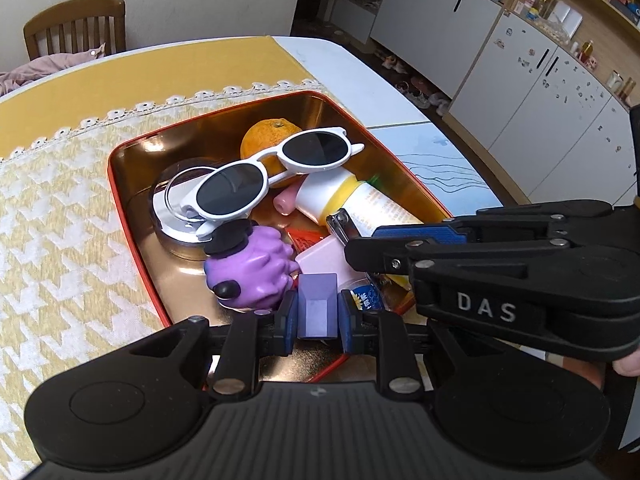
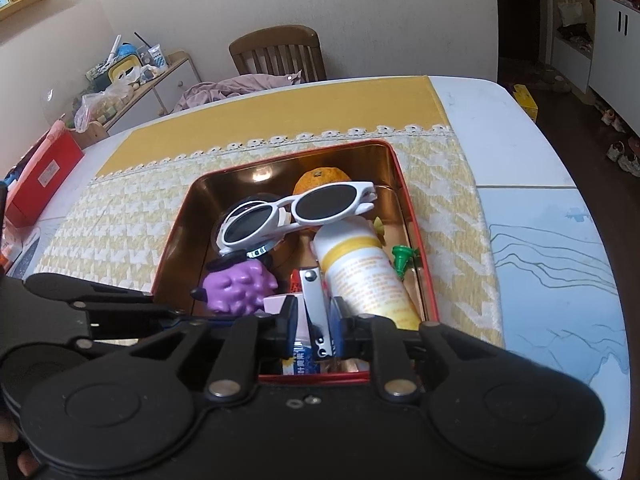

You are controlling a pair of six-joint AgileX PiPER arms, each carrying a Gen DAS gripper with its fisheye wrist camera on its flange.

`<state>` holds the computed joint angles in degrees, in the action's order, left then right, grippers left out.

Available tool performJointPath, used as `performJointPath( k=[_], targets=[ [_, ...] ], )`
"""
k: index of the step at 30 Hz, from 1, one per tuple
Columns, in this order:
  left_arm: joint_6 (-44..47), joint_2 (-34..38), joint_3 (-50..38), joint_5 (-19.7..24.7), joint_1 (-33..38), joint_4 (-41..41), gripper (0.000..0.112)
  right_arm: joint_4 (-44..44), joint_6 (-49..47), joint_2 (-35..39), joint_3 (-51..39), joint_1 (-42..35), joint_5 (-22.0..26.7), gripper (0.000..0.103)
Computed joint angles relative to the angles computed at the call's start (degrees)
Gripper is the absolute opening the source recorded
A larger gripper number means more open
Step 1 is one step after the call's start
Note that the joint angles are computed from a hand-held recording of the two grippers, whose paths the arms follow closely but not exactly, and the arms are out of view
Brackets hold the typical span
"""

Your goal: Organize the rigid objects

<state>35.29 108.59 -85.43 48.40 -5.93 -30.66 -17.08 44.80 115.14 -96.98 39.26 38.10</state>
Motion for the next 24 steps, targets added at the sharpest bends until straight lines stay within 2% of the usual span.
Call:
performJointPath(
  k=[5,9,12,16,18,24],
  targets=[
    [-1.14,0.08,-0.24,0.26,0.10,-0.04,0.021,-0.07,0.45,-1.49,1.45,0.09,-1.02,0.025],
    [-0.84,-1.03,1.09,-0.94,0.04,-0.08,0.023,-1.02,0.98,-2.92,2.69,0.41,-1.75,0.034],
    [-0.64,-2.07,2.08,-1.60,0.28,-0.75,0.028,-1.50,1.69,-4.18,3.91,0.54,-2.41,0.037],
    [0.28,-4.04,3.82,-2.80,0.49,-1.84,0.029,-2.68,2.91,-6.19,5.96,0.75,-3.61,0.043],
    [0.85,-5.20,4.76,-3.37,0.58,-2.35,0.029,-3.87,4.08,-7.16,6.80,1.08,-3.78,0.049],
    [3.40,-8.23,6.70,-3.71,1.40,-3.79,0.029,-9.63,9.84,-10.25,9.28,2.79,-3.73,0.059]
  ],
)
